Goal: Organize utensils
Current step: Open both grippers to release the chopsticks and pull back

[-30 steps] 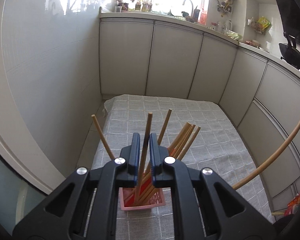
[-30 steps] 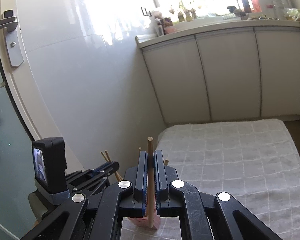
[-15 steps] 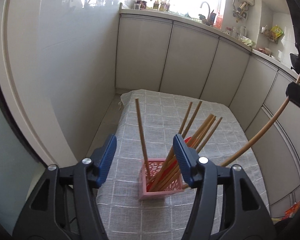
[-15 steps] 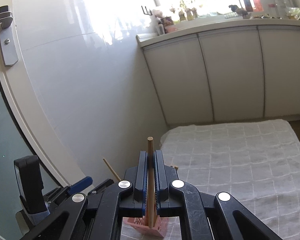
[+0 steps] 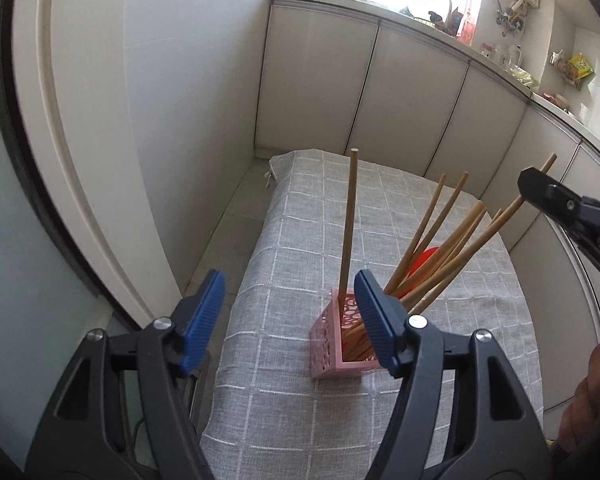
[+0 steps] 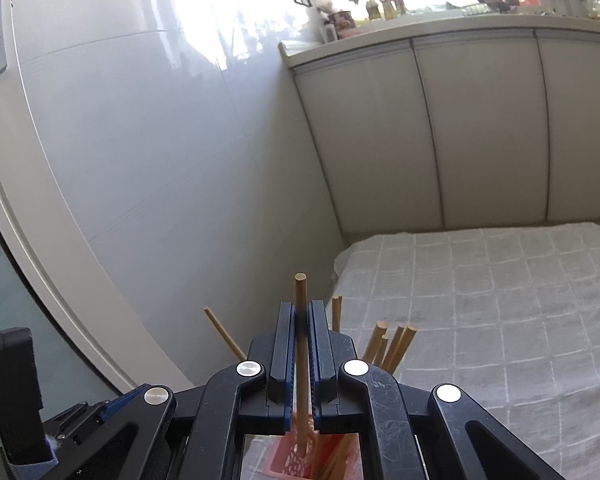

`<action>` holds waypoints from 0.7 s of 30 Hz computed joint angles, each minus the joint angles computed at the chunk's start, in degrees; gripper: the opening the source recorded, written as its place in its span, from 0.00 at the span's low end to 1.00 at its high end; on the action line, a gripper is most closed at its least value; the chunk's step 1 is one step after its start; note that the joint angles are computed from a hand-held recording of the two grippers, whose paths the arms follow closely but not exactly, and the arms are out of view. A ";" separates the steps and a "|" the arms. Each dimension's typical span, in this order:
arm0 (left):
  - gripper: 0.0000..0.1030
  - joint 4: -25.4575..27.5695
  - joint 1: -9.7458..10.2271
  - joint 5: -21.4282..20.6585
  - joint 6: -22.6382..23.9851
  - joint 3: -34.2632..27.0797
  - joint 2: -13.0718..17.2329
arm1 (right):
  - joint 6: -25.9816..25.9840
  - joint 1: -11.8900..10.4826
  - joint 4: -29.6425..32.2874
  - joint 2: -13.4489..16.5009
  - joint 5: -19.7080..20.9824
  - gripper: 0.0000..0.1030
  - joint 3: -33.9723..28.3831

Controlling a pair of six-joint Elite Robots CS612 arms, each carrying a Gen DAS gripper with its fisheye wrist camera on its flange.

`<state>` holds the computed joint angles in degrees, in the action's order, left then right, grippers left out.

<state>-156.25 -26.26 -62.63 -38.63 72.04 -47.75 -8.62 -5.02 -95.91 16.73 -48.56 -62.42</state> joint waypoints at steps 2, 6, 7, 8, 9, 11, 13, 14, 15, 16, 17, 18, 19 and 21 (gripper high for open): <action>0.66 0.76 0.15 -0.71 -0.16 -0.19 0.07 | -0.08 0.31 0.24 0.03 -0.57 0.05 0.46; 0.66 1.97 0.33 -1.49 0.08 -0.51 0.20 | -0.08 0.58 0.48 0.24 -1.23 0.06 0.79; 0.66 2.06 0.29 -1.48 0.26 -0.53 0.19 | 0.09 0.59 0.44 0.22 -1.29 0.07 0.94; 0.66 2.09 0.24 -1.43 0.40 -0.58 0.19 | 0.37 0.62 0.33 0.20 -1.38 0.07 1.09; 0.67 2.08 0.20 -1.41 0.55 -0.62 0.17 | 0.63 0.43 0.45 0.30 -1.18 0.07 0.89; 0.70 2.20 0.13 -1.49 0.61 -0.60 0.14 | 0.77 0.32 0.81 0.19 -1.09 0.10 0.97; 0.73 2.20 0.05 -1.59 0.49 -0.60 0.10 | 0.77 0.16 0.99 0.06 -1.22 0.18 0.96; 0.74 2.20 -0.01 -1.53 0.46 -0.59 0.06 | 0.77 0.03 1.07 0.12 -1.11 0.25 0.70; 0.75 2.23 -0.06 -1.45 0.39 -0.54 0.02 | 0.81 -0.16 1.10 0.22 -0.94 0.29 0.35; 0.76 2.31 -0.13 -1.34 0.21 -0.51 -0.04 | 0.80 -0.38 1.21 0.35 -0.79 0.32 -0.09; 0.78 2.29 -0.21 -1.22 -0.04 -0.44 -0.13 | 0.78 -0.62 1.26 0.49 -0.63 0.33 -0.58; 0.78 2.28 -0.32 -1.12 -0.32 -0.35 -0.25 | 0.66 -0.85 1.32 0.59 -0.63 0.34 -1.05; 0.79 2.49 -0.46 -0.98 -0.51 -0.41 -0.30 | 0.48 -1.08 1.43 0.72 -0.86 0.38 -1.58; 0.80 2.72 -0.83 -0.80 -0.69 -0.40 -0.47 | 0.17 -1.62 1.81 1.03 -1.54 0.48 -2.84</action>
